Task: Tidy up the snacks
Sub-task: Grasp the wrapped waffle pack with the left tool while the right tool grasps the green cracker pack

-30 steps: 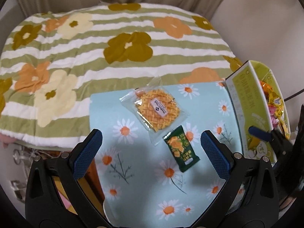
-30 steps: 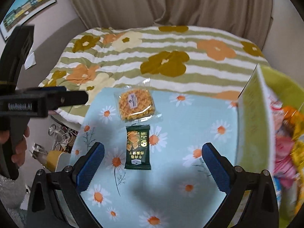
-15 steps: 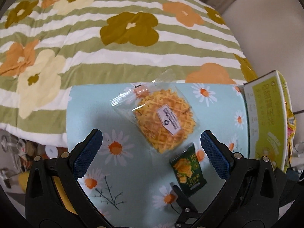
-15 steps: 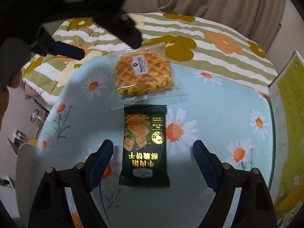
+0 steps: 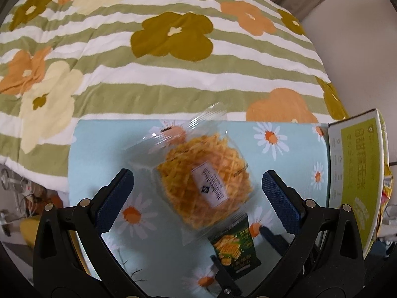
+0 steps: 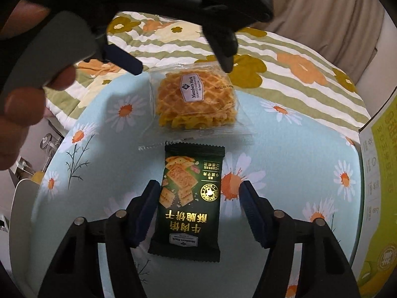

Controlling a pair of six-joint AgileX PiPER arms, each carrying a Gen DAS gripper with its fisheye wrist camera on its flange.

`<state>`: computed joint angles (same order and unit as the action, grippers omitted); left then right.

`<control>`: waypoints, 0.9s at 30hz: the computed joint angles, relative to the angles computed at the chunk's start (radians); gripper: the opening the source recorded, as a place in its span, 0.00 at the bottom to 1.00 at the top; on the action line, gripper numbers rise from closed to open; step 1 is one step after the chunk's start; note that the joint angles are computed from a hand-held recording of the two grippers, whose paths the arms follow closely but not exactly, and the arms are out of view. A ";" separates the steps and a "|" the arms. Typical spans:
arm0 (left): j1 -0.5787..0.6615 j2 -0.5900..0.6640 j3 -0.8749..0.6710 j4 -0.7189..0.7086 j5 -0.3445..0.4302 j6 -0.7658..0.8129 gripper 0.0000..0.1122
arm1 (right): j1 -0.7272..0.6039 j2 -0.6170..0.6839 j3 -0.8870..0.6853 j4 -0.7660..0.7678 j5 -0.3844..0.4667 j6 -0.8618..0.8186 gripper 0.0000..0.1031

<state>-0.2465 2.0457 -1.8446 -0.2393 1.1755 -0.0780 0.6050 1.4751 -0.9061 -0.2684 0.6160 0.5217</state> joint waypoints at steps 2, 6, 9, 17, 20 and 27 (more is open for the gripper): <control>-0.014 0.016 -0.021 0.016 0.005 -0.020 0.91 | -0.010 -0.006 0.002 0.013 0.002 -0.021 0.54; -0.051 0.047 -0.060 0.072 0.014 -0.069 0.91 | -0.031 -0.020 0.010 0.029 0.010 -0.042 0.47; -0.070 0.060 -0.074 0.117 0.015 -0.102 0.91 | -0.050 -0.036 0.024 0.034 0.016 -0.046 0.47; -0.110 0.069 -0.053 0.226 0.000 -0.165 0.91 | -0.111 -0.078 0.056 0.061 0.027 -0.084 0.47; -0.114 0.059 -0.032 0.235 -0.008 -0.186 0.91 | -0.118 -0.086 0.063 0.068 0.022 -0.096 0.47; -0.099 0.020 0.076 0.191 -0.063 -0.182 0.91 | -0.106 -0.108 0.083 0.064 0.021 -0.084 0.47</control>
<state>-0.3452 2.0660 -1.7685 -0.0486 1.1122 -0.2595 0.4989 1.3668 -0.8232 -0.2044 0.6365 0.4378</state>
